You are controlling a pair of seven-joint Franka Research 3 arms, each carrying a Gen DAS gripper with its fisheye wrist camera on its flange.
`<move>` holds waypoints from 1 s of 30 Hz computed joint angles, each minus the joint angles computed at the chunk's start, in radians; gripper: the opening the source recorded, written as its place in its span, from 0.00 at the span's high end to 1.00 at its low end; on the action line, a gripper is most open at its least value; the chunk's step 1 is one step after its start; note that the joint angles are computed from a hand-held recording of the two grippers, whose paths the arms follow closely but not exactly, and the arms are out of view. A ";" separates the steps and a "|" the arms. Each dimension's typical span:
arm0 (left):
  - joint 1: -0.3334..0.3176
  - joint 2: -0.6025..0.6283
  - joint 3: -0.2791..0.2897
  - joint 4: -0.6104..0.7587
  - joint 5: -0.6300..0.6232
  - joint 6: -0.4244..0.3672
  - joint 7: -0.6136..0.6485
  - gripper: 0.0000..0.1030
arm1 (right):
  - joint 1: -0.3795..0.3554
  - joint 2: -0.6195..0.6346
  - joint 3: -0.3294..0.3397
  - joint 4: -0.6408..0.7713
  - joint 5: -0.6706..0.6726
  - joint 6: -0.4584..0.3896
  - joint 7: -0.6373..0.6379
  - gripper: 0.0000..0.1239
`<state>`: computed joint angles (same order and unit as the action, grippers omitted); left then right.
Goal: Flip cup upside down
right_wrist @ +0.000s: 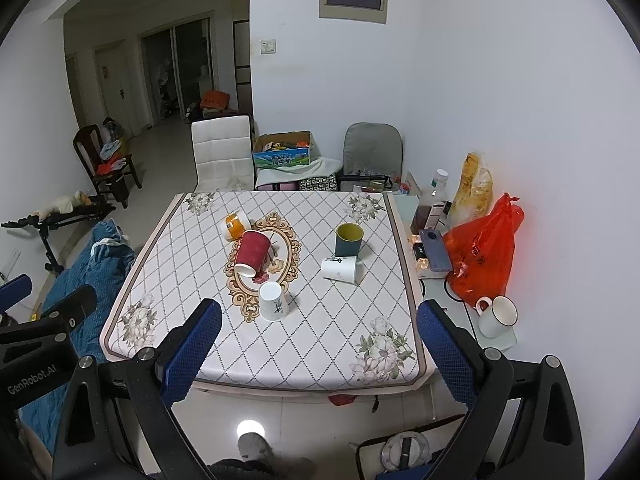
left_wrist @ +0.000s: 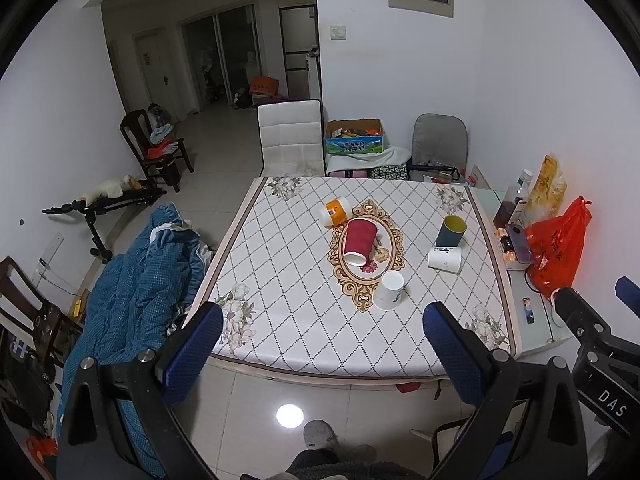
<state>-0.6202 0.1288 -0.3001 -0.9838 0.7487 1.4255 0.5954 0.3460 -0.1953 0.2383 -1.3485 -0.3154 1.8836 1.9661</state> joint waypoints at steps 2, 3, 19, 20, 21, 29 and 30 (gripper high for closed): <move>0.000 0.000 0.000 -0.001 0.000 -0.001 0.001 0.01 | 0.002 -0.001 0.000 -0.003 0.001 0.002 -0.001 0.19; 0.002 -0.004 0.001 -0.006 -0.001 0.001 0.000 0.01 | 0.001 -0.001 0.001 -0.003 0.001 0.003 0.000 0.19; 0.007 -0.008 -0.003 -0.013 0.001 0.004 -0.003 0.01 | 0.004 0.004 0.000 0.003 -0.002 -0.001 0.000 0.19; 0.006 -0.005 -0.004 -0.010 0.003 0.001 -0.005 0.01 | 0.004 0.004 0.000 0.002 -0.004 0.000 -0.001 0.19; 0.007 -0.011 -0.003 -0.018 0.002 0.004 -0.004 0.01 | 0.004 0.004 0.000 0.000 -0.004 0.001 0.001 0.19; 0.010 -0.011 -0.007 -0.019 0.002 0.003 -0.007 0.01 | 0.005 0.001 0.001 -0.004 0.000 0.004 0.012 0.19; 0.009 -0.011 -0.007 -0.019 0.002 0.003 -0.007 0.01 | 0.005 0.000 0.001 -0.005 0.001 0.005 0.012 0.19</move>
